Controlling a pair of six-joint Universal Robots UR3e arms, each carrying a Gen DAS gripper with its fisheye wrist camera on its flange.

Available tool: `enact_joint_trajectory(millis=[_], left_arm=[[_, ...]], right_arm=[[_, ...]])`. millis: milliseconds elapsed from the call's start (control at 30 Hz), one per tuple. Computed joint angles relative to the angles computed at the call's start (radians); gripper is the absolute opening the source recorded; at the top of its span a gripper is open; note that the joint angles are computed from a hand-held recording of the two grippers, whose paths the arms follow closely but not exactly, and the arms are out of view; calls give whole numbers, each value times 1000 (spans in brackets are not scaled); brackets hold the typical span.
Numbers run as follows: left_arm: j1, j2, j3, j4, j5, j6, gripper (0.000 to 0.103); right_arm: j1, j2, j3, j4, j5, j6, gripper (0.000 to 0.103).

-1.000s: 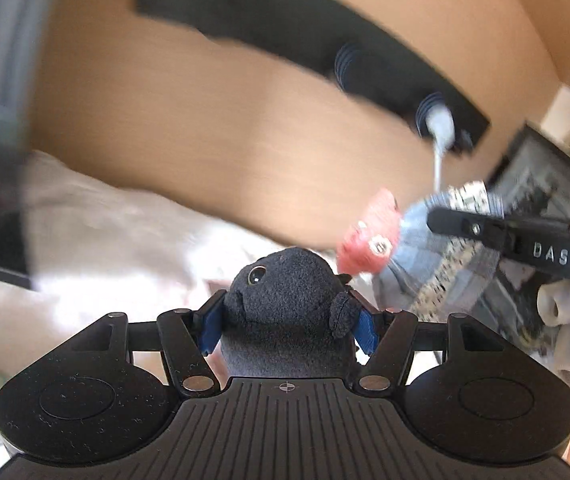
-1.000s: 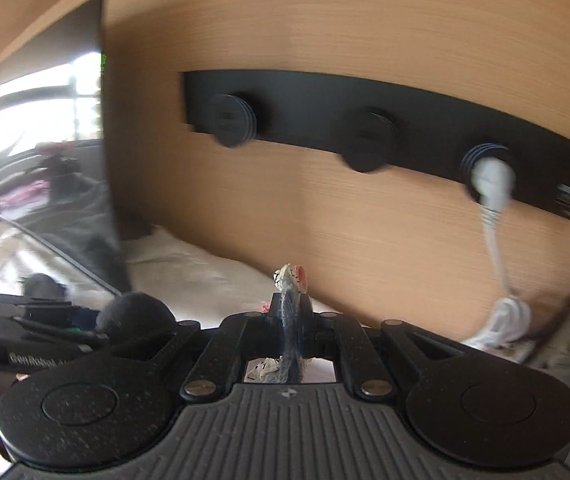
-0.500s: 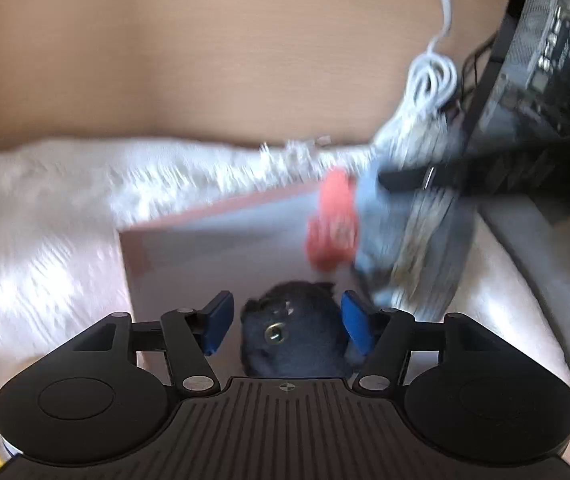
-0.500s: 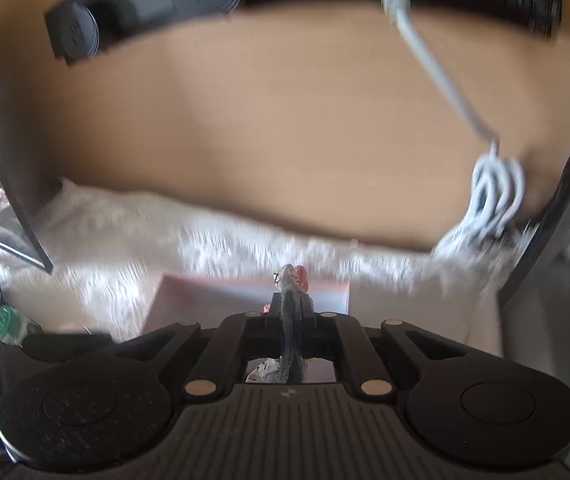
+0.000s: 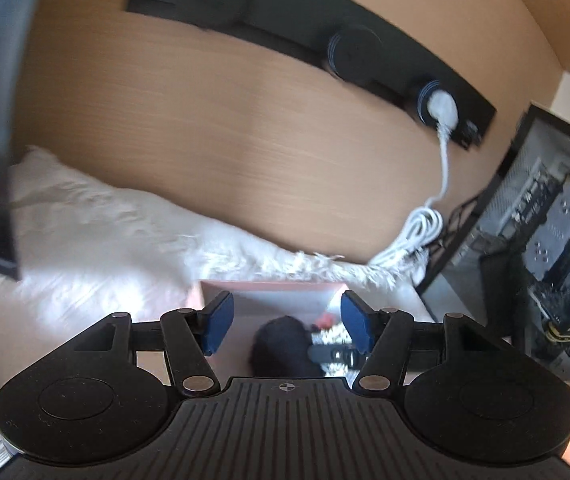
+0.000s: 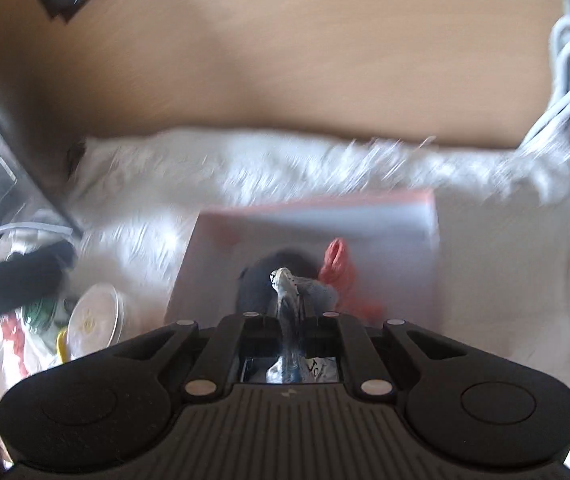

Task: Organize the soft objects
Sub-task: 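Carry plush and cloth into the pink box and open both grippers, then move the left gripper to the white wipes packet while the right gripper approaches the yellow sponge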

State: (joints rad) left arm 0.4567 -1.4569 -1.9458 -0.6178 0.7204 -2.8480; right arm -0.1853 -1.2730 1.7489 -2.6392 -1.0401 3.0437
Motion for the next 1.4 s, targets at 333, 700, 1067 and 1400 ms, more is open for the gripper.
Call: enact_joint_trajectory(millis=[333, 700, 1067, 1400], left_arm=[[549, 363, -154, -592, -183, 503, 64], [916, 286, -206, -757, -45, 699, 64], [799, 165, -271, -579, -11, 727, 64], [652, -45, -175, -493, 47, 720, 64]], right_arm=[[66, -195, 230, -300, -98, 38, 60], [364, -230, 304, -503, -380, 54, 60], [569, -201, 335, -406, -468, 65, 60], [641, -120, 424, -474, -546, 80, 60]])
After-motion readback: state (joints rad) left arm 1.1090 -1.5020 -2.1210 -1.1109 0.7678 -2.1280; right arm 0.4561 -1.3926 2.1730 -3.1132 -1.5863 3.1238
